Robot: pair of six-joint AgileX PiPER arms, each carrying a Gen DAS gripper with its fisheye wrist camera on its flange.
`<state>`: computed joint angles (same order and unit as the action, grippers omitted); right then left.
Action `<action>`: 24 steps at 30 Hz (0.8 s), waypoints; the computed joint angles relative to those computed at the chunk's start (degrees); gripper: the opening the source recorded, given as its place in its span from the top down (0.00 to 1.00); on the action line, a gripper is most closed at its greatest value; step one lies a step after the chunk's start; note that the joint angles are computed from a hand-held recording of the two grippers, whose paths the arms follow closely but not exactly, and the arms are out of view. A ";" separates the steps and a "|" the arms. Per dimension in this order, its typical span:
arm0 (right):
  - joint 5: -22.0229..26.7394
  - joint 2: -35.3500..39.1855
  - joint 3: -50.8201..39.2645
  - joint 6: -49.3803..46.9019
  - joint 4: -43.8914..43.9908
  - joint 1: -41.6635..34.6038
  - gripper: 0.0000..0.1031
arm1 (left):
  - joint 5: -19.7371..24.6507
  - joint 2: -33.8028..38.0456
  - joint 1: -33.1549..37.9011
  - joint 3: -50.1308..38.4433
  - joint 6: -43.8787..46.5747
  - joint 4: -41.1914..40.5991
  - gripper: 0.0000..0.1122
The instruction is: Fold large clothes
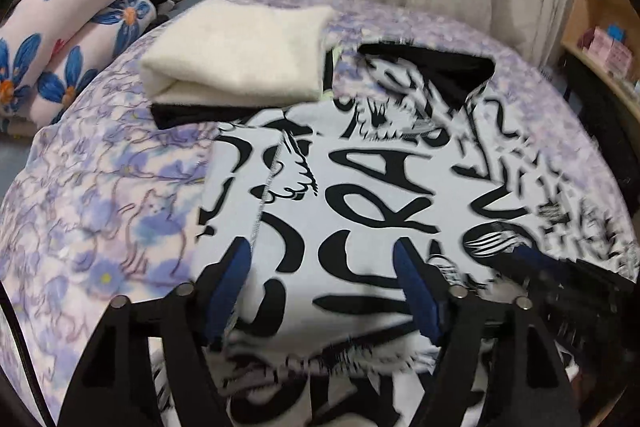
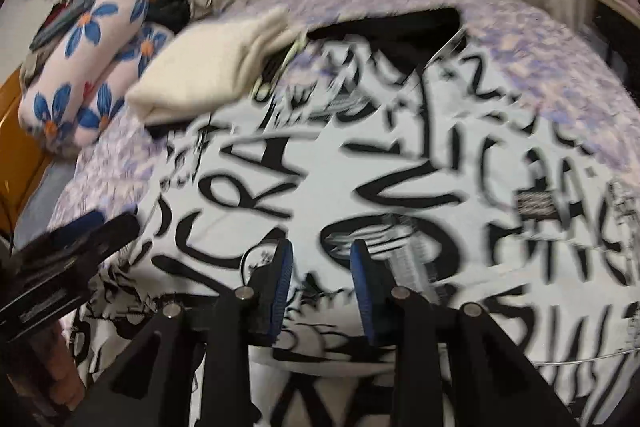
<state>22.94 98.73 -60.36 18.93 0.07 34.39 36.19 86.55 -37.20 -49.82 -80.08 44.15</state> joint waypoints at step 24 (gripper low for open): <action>3.26 -15.08 14.95 -7.90 3.72 -16.88 0.81 | 4.25 0.35 -2.72 -2.60 8.43 -8.25 0.31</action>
<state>26.20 83.65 -45.41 11.04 3.79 17.51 40.44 86.91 -39.92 -52.42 -71.66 35.90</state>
